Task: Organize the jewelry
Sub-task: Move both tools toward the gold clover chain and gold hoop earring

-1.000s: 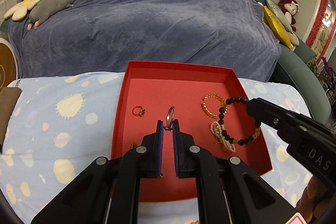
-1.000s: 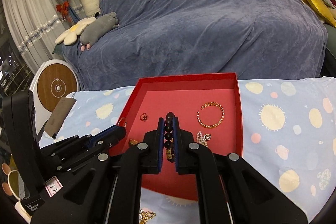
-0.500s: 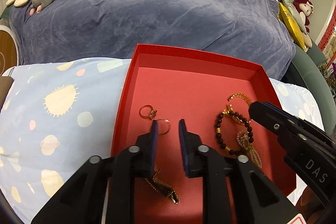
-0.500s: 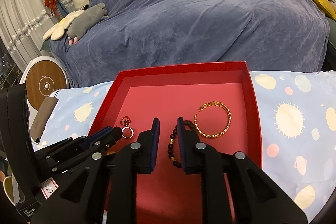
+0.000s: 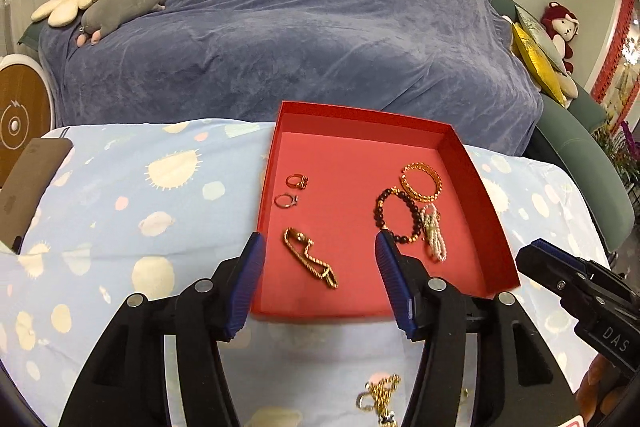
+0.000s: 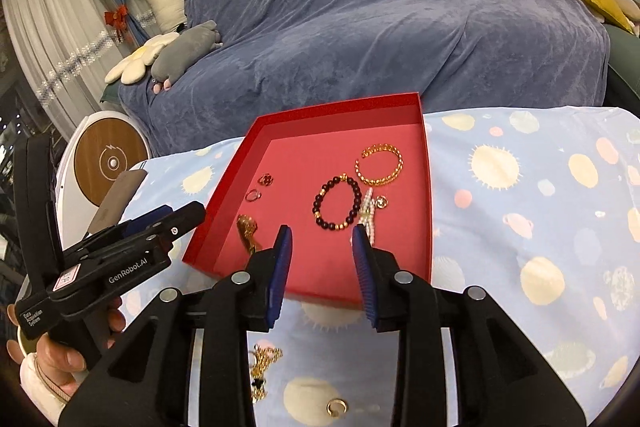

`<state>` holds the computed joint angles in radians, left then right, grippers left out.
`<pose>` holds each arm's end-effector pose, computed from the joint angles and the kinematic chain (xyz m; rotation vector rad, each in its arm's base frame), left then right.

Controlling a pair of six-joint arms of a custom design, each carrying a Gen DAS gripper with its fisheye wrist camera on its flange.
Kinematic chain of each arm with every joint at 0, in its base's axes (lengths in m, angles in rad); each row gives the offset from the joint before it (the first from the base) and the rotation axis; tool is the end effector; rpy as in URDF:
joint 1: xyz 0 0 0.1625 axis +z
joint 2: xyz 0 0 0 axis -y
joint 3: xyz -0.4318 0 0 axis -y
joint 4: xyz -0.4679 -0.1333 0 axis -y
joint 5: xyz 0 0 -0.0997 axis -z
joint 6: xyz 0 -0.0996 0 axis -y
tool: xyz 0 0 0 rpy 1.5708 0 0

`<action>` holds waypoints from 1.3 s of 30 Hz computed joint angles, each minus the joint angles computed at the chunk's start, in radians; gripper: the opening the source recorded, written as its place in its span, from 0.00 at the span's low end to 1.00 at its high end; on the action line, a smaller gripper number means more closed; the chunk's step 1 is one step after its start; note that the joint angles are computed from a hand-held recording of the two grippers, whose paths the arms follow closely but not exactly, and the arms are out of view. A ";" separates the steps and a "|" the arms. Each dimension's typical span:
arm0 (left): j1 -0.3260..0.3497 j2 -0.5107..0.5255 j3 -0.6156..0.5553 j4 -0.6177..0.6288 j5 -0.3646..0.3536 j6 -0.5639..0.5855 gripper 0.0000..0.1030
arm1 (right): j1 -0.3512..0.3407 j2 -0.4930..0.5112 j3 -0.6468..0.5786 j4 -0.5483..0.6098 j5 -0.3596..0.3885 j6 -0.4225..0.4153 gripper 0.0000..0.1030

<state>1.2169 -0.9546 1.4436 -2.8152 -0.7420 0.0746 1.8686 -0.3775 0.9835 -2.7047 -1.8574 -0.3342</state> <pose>-0.0769 -0.8046 0.3144 0.0939 2.2641 -1.0137 0.3705 -0.8489 0.0228 0.7545 -2.6534 0.7376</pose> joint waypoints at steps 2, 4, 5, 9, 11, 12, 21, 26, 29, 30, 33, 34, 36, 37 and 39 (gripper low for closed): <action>-0.014 -0.030 0.060 -0.033 0.021 0.006 0.55 | 0.000 -0.042 0.081 -0.036 -0.005 0.004 0.33; -0.024 -0.056 0.113 -0.049 0.031 0.006 0.55 | 0.001 -0.080 0.151 -0.051 -0.010 0.011 0.33; -0.028 -0.067 0.136 -0.050 0.035 -0.003 0.55 | 0.001 -0.094 0.180 -0.061 -0.015 0.010 0.33; -0.031 -0.119 0.228 -0.029 0.007 -0.088 0.56 | 0.004 -0.144 0.299 -0.127 -0.048 -0.024 0.33; -0.030 -0.138 0.258 -0.003 -0.007 -0.133 0.56 | 0.001 -0.164 0.342 -0.132 -0.048 -0.027 0.33; -0.029 -0.142 0.267 0.006 -0.013 -0.148 0.56 | 0.000 -0.171 0.360 -0.129 -0.048 -0.028 0.33; -0.030 -0.156 0.326 -0.008 -0.009 -0.141 0.56 | -0.014 -0.182 0.418 -0.115 -0.075 -0.052 0.33; -0.022 -0.155 0.345 0.023 -0.014 -0.126 0.56 | -0.020 -0.181 0.430 -0.119 -0.095 -0.079 0.33; -0.018 -0.150 0.346 0.057 -0.030 -0.132 0.56 | -0.018 -0.176 0.426 -0.108 -0.091 -0.088 0.33; -0.018 -0.151 0.347 0.064 -0.038 -0.131 0.56 | -0.017 -0.175 0.425 -0.104 -0.089 -0.090 0.33; -0.020 -0.152 0.353 0.073 -0.048 -0.127 0.56 | -0.012 -0.165 0.414 -0.089 -0.076 -0.097 0.33; -0.022 -0.153 0.355 0.070 -0.046 -0.123 0.58 | -0.009 -0.159 0.408 -0.083 -0.073 -0.101 0.33; -0.024 -0.157 0.361 0.059 -0.034 -0.121 0.61 | -0.004 -0.149 0.395 -0.072 -0.064 -0.107 0.33; -0.024 -0.159 0.364 0.057 -0.029 -0.123 0.61 | -0.002 -0.144 0.390 -0.064 -0.059 -0.108 0.33; -0.021 -0.167 0.366 0.068 -0.020 -0.138 0.62 | 0.001 -0.132 0.376 -0.047 -0.052 -0.108 0.33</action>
<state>1.1963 -1.1221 1.8095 -2.7469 -0.7617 -0.0629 1.8694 -0.5094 1.3591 -2.7514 -1.9096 -0.4423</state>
